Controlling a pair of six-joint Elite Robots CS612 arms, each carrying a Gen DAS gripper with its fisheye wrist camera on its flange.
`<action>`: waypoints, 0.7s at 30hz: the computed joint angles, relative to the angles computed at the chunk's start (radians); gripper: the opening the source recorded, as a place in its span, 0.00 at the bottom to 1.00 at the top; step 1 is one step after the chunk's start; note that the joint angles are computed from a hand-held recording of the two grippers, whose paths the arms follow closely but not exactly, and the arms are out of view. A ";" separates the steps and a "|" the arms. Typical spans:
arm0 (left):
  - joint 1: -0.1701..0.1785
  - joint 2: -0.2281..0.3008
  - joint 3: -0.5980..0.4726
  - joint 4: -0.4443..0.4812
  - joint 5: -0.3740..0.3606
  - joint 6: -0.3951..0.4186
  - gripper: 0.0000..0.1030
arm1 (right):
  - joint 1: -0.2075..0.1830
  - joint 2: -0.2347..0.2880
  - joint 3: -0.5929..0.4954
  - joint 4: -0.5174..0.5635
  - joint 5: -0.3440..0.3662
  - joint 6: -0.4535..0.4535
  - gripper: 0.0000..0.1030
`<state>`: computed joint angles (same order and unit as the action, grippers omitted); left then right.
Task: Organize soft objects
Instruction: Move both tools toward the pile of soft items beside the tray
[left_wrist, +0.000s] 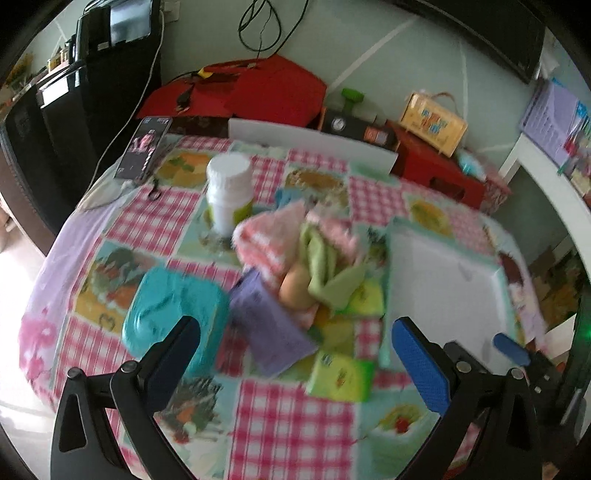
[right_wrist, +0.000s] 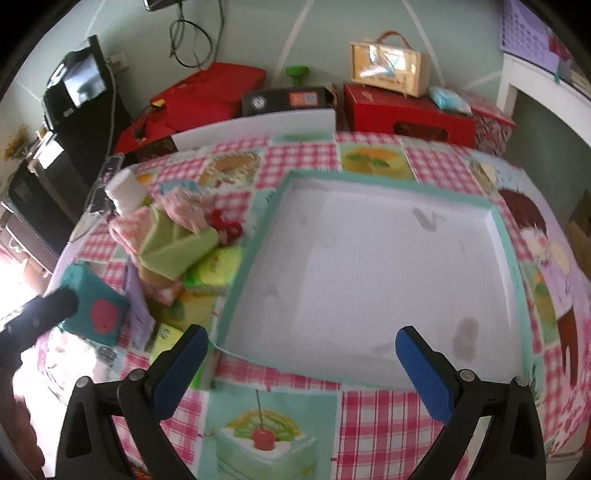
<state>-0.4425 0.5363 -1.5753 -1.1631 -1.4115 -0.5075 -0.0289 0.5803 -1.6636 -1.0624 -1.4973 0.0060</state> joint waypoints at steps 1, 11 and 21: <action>0.003 -0.003 0.008 -0.026 -0.003 0.003 1.00 | -0.001 -0.009 0.011 -0.010 0.011 -0.003 1.00; 0.030 -0.066 0.141 -0.146 0.029 -0.061 1.00 | -0.002 -0.068 0.123 -0.126 0.077 0.004 1.00; 0.053 -0.089 0.223 -0.077 0.059 -0.130 1.00 | 0.016 -0.090 0.218 -0.169 0.145 -0.023 1.00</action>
